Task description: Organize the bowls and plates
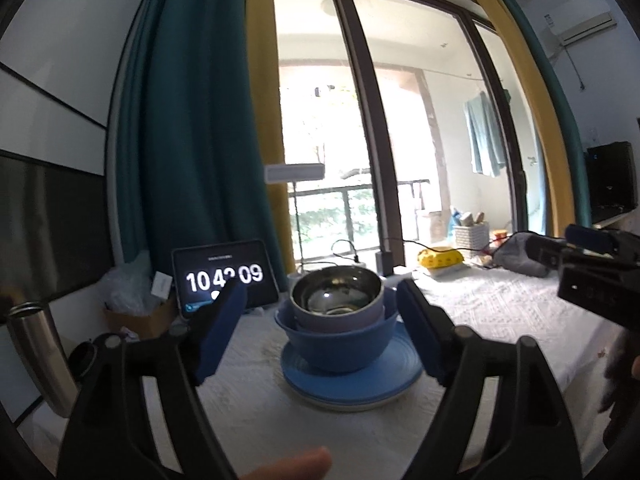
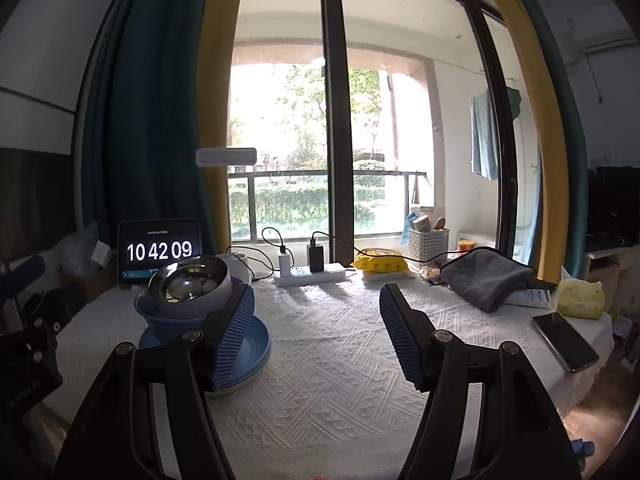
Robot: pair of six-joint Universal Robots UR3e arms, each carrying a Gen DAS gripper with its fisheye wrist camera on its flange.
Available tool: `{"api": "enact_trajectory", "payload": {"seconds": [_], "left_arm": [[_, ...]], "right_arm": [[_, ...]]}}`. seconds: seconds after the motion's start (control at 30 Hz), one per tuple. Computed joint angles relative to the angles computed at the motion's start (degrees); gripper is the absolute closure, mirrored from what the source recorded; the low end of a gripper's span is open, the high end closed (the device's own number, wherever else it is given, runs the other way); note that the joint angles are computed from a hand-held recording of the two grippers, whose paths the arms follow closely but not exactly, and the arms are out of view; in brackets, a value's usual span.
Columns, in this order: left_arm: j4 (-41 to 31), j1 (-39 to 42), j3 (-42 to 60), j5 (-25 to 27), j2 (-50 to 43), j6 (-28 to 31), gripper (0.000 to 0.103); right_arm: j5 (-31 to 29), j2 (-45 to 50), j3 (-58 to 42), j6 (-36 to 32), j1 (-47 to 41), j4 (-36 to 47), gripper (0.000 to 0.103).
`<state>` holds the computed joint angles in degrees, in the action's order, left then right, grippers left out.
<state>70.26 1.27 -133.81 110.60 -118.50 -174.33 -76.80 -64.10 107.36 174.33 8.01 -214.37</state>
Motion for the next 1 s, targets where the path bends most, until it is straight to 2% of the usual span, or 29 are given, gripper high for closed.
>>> {"api": "enact_trajectory", "payload": {"seconds": [1.0], "left_arm": [[0.6, -0.5, -0.8, -0.7, 0.3, 0.0, 0.023]], "right_arm": [[1.8, -0.1, 1.4, 0.4, -0.8, -1.2, 0.034]]}}
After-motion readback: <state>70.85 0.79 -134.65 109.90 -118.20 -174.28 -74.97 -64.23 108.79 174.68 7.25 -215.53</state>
